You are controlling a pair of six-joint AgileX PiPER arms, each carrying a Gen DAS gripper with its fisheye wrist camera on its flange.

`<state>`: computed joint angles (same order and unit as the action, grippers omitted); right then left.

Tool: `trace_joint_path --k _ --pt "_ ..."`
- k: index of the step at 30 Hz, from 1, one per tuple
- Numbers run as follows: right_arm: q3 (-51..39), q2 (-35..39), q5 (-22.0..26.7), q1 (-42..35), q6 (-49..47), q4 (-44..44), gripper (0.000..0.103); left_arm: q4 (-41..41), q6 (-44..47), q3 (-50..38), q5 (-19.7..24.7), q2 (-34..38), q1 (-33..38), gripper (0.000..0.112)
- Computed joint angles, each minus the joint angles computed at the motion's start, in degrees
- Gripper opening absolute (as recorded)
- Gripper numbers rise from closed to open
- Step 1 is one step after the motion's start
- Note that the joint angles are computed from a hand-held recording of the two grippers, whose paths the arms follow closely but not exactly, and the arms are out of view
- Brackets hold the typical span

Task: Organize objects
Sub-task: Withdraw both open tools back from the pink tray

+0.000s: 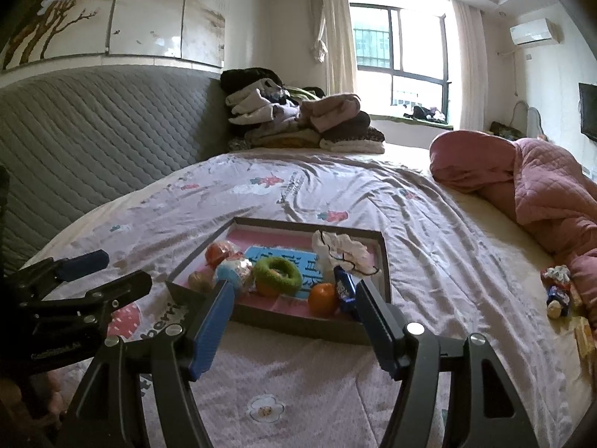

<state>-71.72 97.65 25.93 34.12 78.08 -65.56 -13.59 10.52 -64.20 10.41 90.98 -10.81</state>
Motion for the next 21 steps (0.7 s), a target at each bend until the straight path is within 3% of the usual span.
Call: trace_joint_path --k 21 --pt "0.5 5.0 0.9 0.8 9.1 -5.7 0.067 9.5 -11.2 0.4 -3.5 5.3 0.1 0.077"
